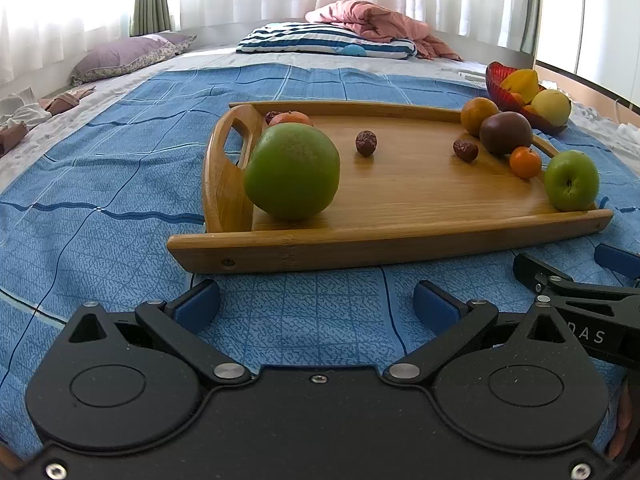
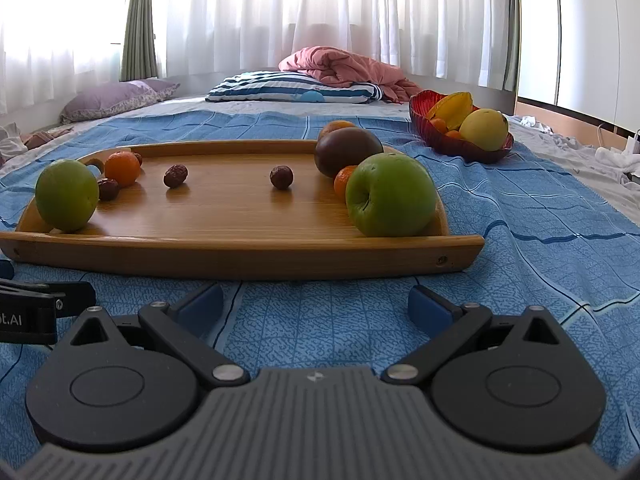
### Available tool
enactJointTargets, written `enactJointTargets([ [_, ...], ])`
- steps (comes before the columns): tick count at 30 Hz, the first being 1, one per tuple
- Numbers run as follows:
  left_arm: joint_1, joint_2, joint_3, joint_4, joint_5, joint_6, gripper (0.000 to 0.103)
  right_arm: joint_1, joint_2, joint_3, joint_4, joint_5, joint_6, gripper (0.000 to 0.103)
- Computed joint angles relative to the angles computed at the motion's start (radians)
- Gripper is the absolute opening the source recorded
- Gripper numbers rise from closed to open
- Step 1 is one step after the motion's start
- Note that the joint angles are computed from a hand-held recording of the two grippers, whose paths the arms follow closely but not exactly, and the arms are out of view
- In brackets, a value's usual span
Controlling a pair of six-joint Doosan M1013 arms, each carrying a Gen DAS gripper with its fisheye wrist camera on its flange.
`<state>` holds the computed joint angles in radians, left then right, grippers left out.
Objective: Organize fruits
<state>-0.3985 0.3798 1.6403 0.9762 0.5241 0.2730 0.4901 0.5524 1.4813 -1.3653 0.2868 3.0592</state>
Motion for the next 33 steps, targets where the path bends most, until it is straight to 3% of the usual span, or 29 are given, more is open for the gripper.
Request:
enactJointTargets([
  [33,-0.002,0.0,0.006,0.023,0.001,-0.019,0.103,0.0,0.001,-0.002,0.005,0.0,-0.006,0.103],
])
